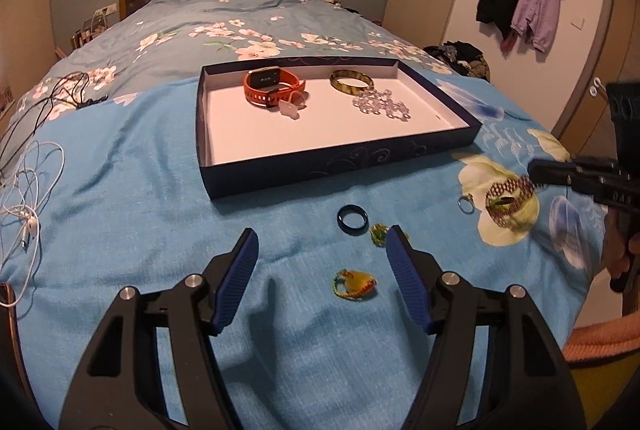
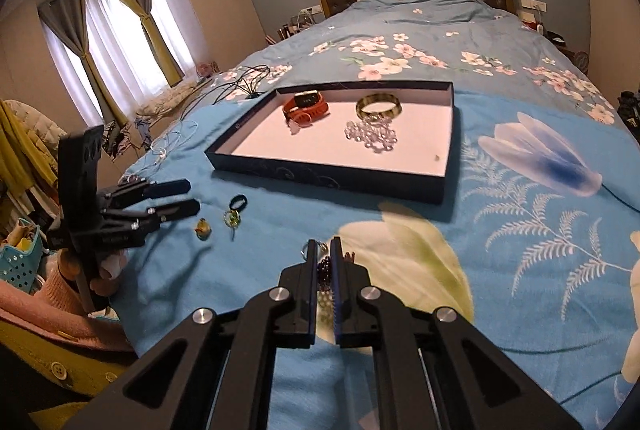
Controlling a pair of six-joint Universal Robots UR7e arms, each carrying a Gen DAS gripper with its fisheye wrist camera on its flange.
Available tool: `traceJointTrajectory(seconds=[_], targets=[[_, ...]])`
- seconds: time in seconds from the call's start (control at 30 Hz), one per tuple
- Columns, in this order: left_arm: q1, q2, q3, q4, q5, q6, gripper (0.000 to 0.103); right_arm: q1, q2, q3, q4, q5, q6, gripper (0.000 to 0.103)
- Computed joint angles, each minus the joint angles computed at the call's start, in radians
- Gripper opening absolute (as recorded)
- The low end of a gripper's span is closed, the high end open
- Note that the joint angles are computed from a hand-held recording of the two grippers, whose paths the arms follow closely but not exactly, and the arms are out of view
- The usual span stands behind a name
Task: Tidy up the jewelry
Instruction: 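Grasp the dark brown beaded bracelet with the right tool and lift it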
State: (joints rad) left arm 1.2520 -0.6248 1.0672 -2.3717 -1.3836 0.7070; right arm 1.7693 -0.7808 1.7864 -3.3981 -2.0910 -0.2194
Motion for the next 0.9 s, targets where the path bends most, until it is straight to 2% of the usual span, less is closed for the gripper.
traceJointTrajectory(seconds=[0.2,0.3,0.43,0.53,0.7,0.9], targets=[[0.003,-0.031,0.035,0.034,-0.028,0.058,0.063,0.004,0.008,-0.027,-0.019,0.043,-0.015,0.005],[-0.003,-0.029,0.042,0.041,-0.003,0.087,0.061,0.002,0.018,-0.048,-0.01,0.057,-0.019,0.005],[-0.01,0.014,-0.019,0.078,0.028,0.069,0.046,-0.004,0.028,-0.067,-0.007,0.076,-0.018,0.005],[-0.014,0.071,-0.111,0.129,0.042,0.037,0.04,-0.009,0.032,-0.075,-0.009,0.097,-0.014,0.005],[-0.024,0.138,-0.213,0.196,0.062,0.019,0.04,-0.014,0.039,-0.086,-0.007,0.108,-0.013,0.005],[-0.036,0.139,-0.176,0.159,0.103,0.063,0.039,-0.025,0.04,-0.093,0.005,0.122,-0.007,0.005]])
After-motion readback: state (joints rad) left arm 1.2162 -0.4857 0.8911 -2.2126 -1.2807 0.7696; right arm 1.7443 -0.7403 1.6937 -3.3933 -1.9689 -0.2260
